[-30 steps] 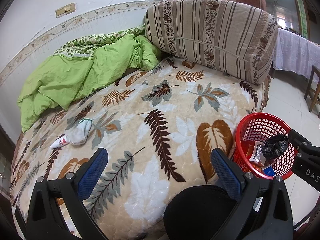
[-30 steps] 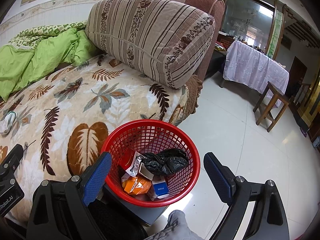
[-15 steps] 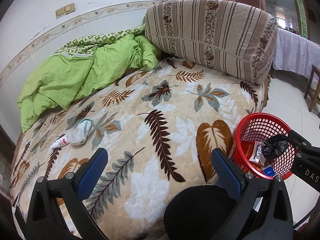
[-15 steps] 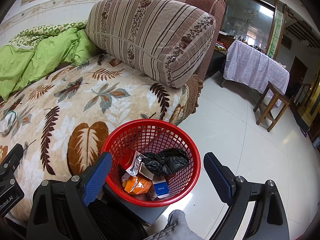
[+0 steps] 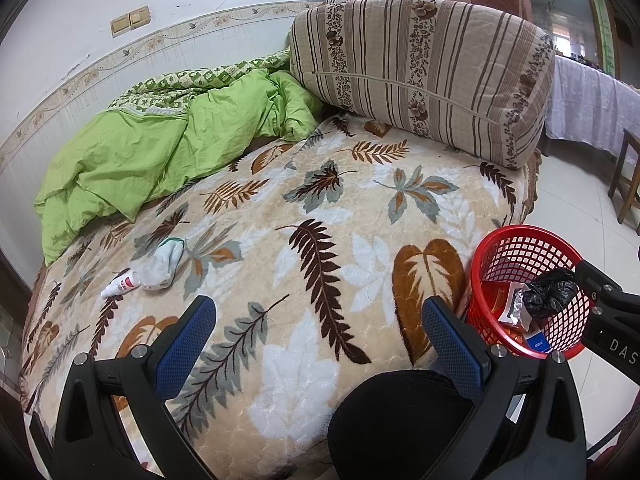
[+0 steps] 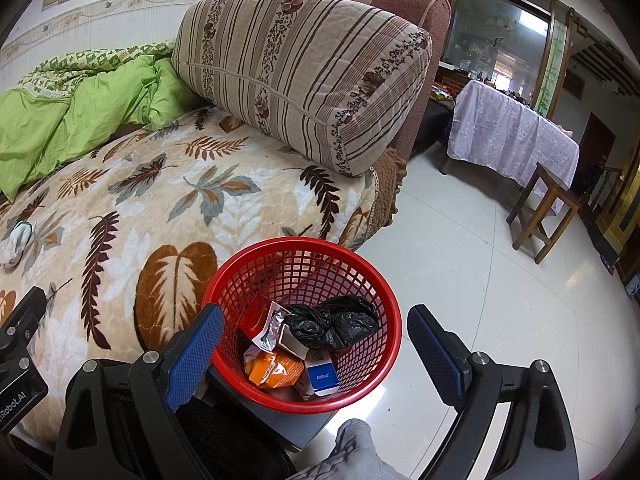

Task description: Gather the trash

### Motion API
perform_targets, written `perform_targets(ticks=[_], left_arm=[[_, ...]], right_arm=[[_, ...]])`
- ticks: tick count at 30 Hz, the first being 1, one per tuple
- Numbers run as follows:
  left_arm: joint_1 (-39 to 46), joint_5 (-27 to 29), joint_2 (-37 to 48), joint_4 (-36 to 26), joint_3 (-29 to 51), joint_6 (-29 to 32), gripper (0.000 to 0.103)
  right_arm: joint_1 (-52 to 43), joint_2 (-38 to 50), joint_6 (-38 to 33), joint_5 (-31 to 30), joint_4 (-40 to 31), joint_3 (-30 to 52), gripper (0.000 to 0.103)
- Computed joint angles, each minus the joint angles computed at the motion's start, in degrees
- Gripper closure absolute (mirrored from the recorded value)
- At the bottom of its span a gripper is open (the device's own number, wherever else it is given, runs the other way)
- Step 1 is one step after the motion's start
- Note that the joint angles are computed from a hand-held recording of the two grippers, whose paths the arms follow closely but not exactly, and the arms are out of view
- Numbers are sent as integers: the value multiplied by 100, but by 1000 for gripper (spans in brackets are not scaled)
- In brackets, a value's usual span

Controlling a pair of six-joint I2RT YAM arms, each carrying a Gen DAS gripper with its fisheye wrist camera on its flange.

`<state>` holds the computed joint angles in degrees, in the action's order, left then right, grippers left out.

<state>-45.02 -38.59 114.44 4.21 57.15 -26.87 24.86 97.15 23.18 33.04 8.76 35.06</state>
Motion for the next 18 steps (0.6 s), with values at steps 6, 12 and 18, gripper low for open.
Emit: perform_targets(ticks=[6,12,18], left_arm=[[-6,-2,9,2,8,8,1],[2,9,-3,-14,7,-8,1],[272,239,-45,-53,-146,-473,1]], right_arm=[[-4,1,-5,-3,1,3,8],[-10,-4,-12,-9,-9,10,8],[-3,303,-342,-298,57,285,8]])
